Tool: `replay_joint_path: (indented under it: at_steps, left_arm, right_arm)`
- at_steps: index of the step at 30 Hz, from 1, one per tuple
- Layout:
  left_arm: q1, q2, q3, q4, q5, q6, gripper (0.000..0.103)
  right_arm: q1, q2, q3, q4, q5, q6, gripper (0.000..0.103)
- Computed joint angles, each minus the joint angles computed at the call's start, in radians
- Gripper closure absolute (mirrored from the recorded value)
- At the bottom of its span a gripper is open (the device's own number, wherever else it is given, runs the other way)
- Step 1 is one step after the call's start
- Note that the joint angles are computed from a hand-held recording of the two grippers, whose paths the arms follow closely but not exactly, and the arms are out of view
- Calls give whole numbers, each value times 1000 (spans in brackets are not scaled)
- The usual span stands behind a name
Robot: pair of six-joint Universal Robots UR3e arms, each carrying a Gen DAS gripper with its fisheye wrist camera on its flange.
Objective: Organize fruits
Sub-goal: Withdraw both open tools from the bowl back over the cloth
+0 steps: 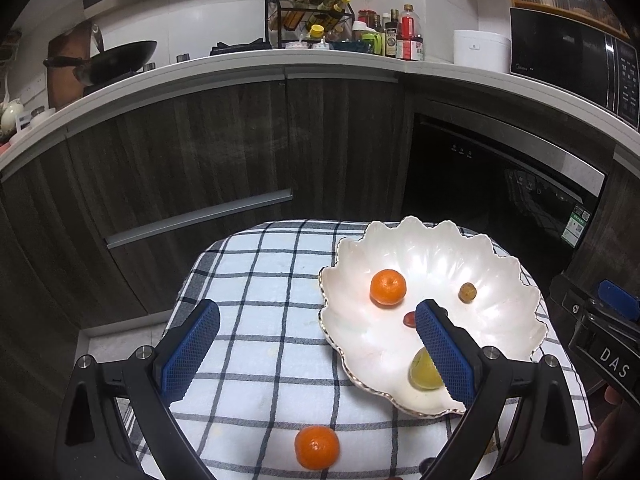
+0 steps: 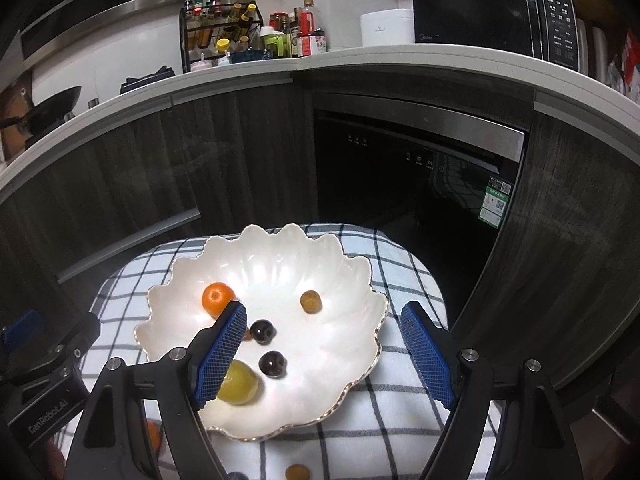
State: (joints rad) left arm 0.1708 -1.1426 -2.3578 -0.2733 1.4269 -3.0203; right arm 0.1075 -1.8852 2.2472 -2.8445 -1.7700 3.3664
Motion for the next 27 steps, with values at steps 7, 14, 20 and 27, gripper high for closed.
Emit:
replay_joint_path:
  at_steps: [7,14,20,27]
  left_arm:
    - [49,93,-31,-62,-34,37,3]
    - [121,206,-77,-142,-84,90,3]
    - [191,304,-123,-208,-129,144,3]
    - [271,422,-176,-295,-182,222,3]
  right_arm:
    - [37,-22,5,8,-30,11,23]
    - [75,-40,21,10,-54,23,23]
    - [123,-40,30,8,-81,37,23]
    - [178,-27,43,-12,-116,45,23]
